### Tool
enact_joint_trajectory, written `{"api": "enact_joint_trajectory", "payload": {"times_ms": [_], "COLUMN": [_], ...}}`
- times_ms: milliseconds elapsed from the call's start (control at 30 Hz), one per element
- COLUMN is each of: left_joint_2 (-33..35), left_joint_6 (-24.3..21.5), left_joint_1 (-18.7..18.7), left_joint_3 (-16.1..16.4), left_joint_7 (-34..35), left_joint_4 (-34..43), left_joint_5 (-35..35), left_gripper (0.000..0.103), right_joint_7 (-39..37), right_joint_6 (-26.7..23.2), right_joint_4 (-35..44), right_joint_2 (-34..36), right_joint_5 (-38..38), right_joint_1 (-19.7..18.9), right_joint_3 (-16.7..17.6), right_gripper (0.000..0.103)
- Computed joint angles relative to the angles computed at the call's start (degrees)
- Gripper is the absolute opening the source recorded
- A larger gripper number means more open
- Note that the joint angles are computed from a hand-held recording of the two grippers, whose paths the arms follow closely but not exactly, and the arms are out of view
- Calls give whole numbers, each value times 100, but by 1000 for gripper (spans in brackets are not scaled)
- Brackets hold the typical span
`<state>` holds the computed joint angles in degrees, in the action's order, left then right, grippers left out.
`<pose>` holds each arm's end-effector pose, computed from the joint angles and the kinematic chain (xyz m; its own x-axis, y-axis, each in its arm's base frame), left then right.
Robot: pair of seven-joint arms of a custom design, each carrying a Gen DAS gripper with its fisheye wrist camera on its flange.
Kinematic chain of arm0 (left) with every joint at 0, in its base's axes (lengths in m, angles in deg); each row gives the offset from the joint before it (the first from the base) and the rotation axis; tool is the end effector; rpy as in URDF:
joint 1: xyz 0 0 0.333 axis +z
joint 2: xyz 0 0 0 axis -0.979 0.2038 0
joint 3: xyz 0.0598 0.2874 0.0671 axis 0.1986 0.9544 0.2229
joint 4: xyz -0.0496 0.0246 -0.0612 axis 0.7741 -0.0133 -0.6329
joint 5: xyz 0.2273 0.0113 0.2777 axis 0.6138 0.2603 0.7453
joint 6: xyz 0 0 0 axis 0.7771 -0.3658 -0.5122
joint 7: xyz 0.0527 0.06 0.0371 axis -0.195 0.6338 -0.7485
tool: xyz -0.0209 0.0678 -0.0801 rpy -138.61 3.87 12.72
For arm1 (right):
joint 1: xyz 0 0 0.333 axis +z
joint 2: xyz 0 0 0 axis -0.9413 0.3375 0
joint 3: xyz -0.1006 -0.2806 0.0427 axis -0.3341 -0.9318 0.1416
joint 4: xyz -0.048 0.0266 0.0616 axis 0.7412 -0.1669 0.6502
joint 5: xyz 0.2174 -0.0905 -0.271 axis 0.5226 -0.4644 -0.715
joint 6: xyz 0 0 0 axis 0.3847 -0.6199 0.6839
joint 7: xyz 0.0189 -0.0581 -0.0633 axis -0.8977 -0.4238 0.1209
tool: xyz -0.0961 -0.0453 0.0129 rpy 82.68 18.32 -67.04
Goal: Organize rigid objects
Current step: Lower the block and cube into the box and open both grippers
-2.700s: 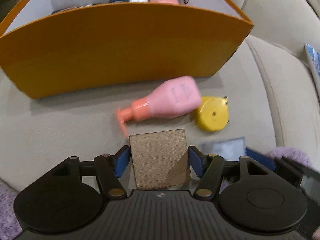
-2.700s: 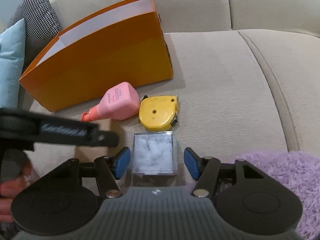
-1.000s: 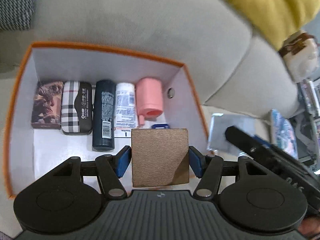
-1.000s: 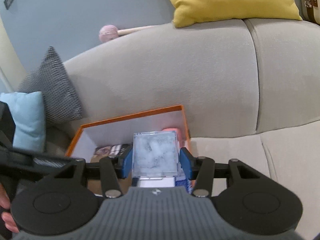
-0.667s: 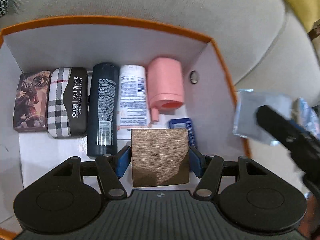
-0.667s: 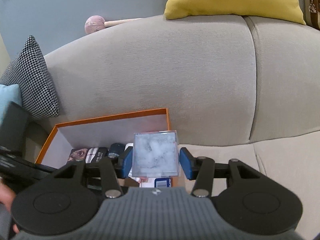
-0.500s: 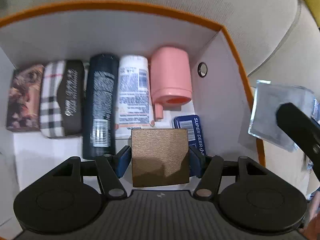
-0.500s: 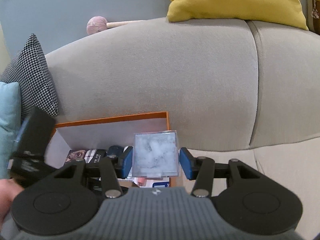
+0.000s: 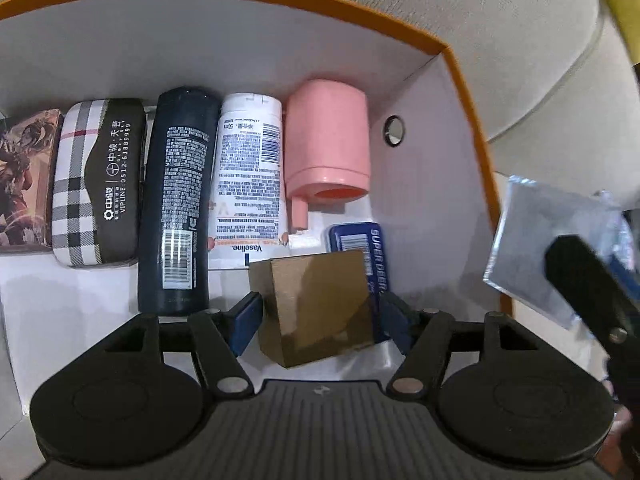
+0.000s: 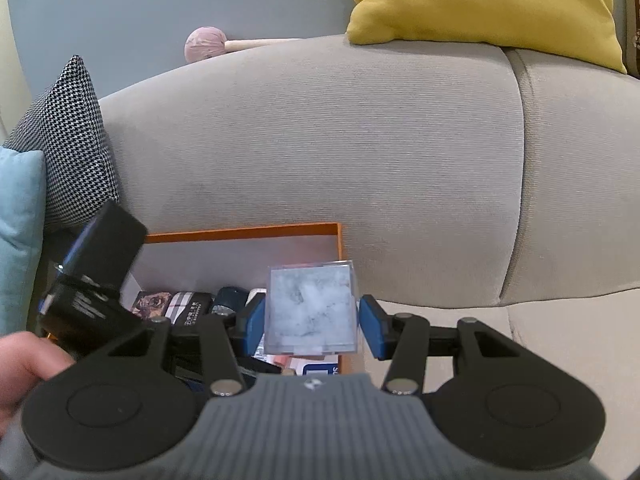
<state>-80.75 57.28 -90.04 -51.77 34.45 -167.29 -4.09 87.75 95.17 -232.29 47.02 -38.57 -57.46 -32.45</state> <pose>0.4766 -0.2322 0.5360 -0.0680 -0.9042 0.4216 -0.9969 0.0448 -0.0646 0.3542 0.1517 0.5350 0.0812 -0.9826 -0.1672 -0.6893 0.0658 -0.7215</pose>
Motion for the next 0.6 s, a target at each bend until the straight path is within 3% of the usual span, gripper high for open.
{"api": "enact_joint_trajectory", "payload": {"times_ms": [133,433,500,600], "left_joint_2": [-367,-1347,-1544,-1783], "left_joint_6": [169,529,646,794], "left_joint_1": [91,300,320,344], "left_joint_3": [126,467,554,640], "left_joint_7": [161,714,889,1058], "left_joint_4": [-233,-810,-998,-1250], "left_joint_5": [-193,222,145,93], "left_gripper": [54,36,35,35], "right_joint_7": [-53,-971,-1074,-1022], "right_joint_6": [-113,-575,-830,-1374], "right_joint_4": [46,531,748,1099], "right_joint_2": [-23,511,775,1170], "right_joint_5": [99,1814,2262,2586], "right_joint_1": [118,1580,1719,1615], "right_joint_3": [-78,-952,-996,-825], "right_gripper": [51,51,51,51]}}
